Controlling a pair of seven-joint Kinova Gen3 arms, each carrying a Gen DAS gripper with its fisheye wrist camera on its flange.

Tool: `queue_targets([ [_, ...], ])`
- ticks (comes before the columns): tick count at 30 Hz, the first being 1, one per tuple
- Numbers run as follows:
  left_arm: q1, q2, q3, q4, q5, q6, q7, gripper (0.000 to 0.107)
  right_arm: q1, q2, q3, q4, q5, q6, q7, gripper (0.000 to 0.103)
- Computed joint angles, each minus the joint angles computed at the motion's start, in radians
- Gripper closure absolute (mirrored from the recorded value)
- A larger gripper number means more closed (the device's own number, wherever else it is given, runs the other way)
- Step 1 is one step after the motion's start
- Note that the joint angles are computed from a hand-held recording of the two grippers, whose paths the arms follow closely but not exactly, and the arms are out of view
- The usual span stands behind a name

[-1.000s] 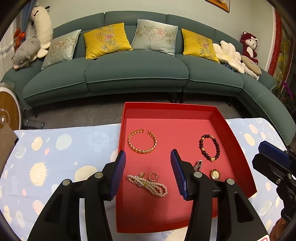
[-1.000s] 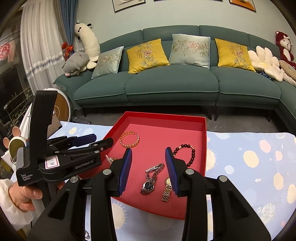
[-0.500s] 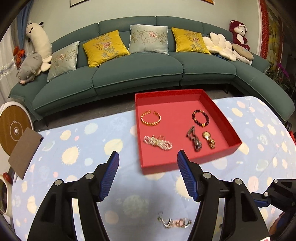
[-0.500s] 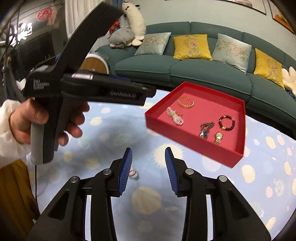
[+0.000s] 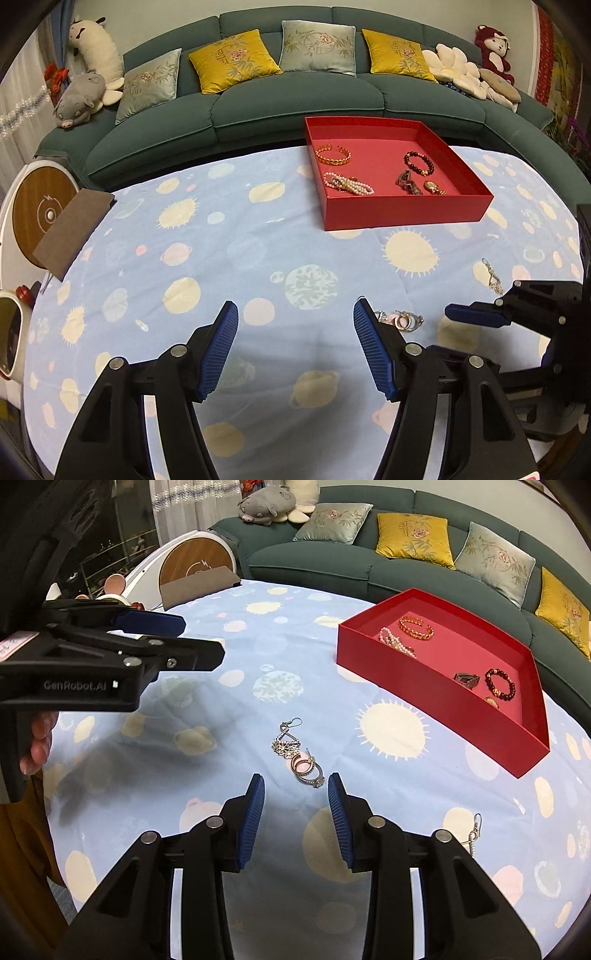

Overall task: Organize jewelry
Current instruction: 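Move the right gripper to the silver ring and close on it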

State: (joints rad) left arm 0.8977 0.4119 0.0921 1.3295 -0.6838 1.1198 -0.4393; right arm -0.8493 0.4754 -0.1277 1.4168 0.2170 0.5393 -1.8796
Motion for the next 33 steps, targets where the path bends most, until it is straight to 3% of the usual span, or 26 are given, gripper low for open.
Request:
queue_targets([
  [14,-0.029,-0.022,0.019,0.070,0.051,-0.060,-0.039,0.045,0.025,0.073,-0.013,-0.085,-0.042,0.061,0.044,0.070],
  [24,-0.044,-0.030,0.021,0.079,0.070,-0.081,-0.038,0.045,0.073,0.082,-0.034,-0.087,-0.114,0.043,0.084,0.094],
  [33,-0.040,-0.016,0.022,0.055,0.081,-0.082,-0.063,0.045,0.093,0.054,-0.028,-0.051,-0.153,-0.022,0.072,0.095],
])
